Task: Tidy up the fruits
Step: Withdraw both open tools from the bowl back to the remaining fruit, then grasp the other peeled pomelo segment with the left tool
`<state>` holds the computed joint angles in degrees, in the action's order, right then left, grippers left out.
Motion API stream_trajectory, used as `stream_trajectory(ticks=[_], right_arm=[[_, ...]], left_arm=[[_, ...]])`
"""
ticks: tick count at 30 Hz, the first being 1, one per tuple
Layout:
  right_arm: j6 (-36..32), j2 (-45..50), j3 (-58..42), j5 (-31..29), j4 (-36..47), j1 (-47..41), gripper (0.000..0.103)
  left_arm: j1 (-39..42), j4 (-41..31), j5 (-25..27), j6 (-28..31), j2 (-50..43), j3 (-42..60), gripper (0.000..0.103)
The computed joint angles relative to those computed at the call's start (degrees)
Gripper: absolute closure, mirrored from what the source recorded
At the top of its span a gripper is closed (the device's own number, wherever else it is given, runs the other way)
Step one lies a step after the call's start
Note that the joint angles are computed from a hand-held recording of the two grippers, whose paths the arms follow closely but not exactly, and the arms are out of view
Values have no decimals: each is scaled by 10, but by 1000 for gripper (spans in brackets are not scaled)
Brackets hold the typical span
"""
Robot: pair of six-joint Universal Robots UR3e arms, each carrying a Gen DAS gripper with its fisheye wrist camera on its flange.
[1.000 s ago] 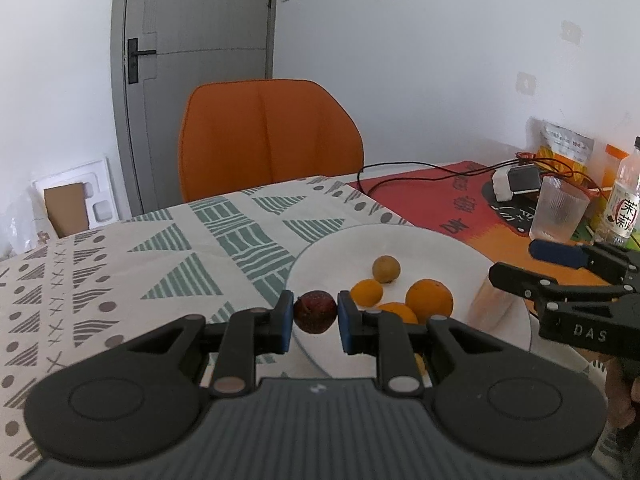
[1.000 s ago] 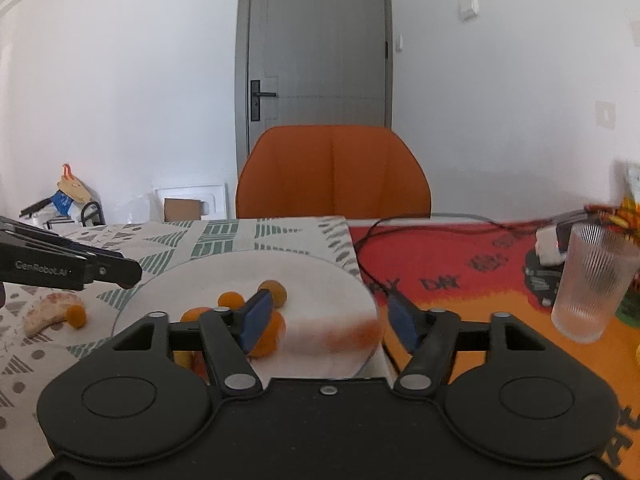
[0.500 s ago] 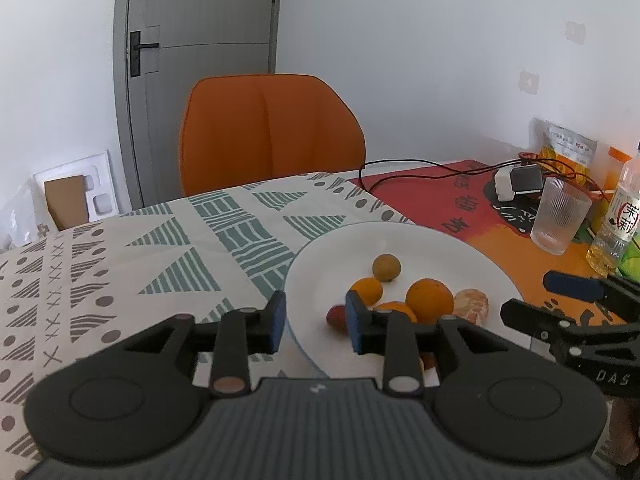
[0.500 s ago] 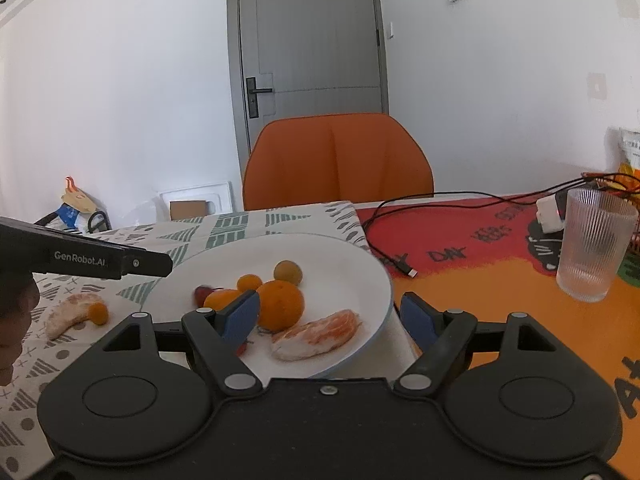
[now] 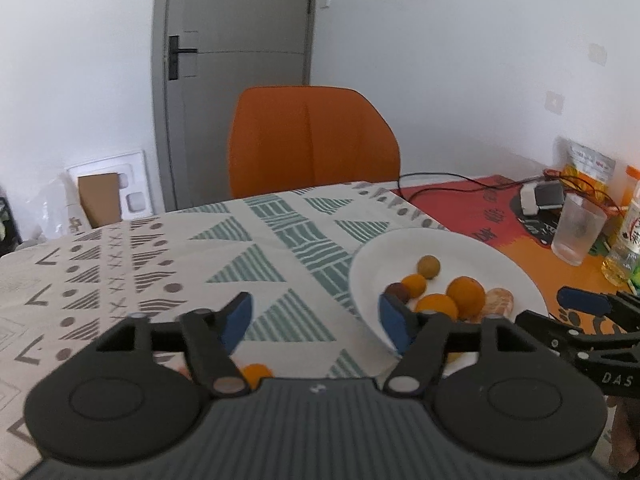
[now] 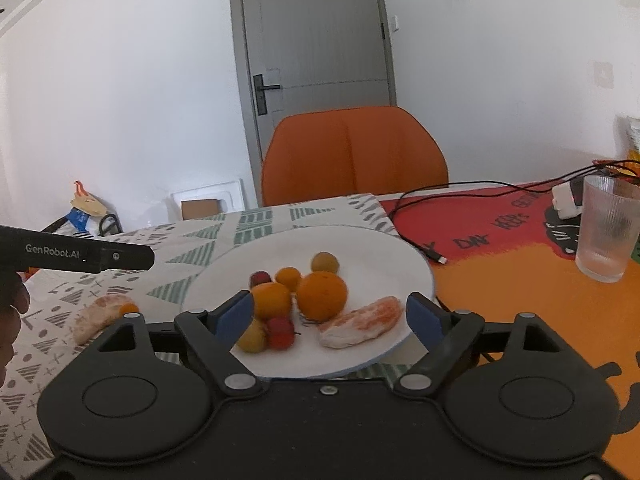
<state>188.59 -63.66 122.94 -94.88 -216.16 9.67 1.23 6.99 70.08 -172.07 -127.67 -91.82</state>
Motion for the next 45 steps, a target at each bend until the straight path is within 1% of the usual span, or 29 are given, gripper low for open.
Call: stream_trajectory(ticks=[1,4,6,9,13,18,25,33,37,40,42,45], right_arm=[[0,-1,-1,-1,1,2,16],[6,-5,-5,-3,5,9,12],[13,-5,-10,-7,11,16,5],[31,-6,-13,-13,14,26,0],[49,0,-23,-18,20,44,0],[55,6,-41,-27,39,65,0],[56,13,-63,-38,54,87,0],[53,16,-87,-28,84,100,0],[55,22,-102,-20,96,104,0],[54,24,-118,-10,116,106,4],[47,28,-129,-5,127,109,13],[41,35,-150,2,147,113,21]], left_arm=[[3,7,2,-5,4,-9,20],[12,24,6,-9,18,-33,16],[15,29,14,-6,28,-47,14],[19,37,32,-7,40,-66,11],[37,50,26,-10,59,-99,9],[55,74,22,-8,75,-131,8],[78,87,11,-10,85,-158,8],[97,101,4,-13,83,-173,8],[111,104,-13,-10,79,-180,8],[120,106,-24,-7,72,-182,8],[124,108,-28,-5,66,-181,8],[127,97,-34,-4,53,-170,10]])
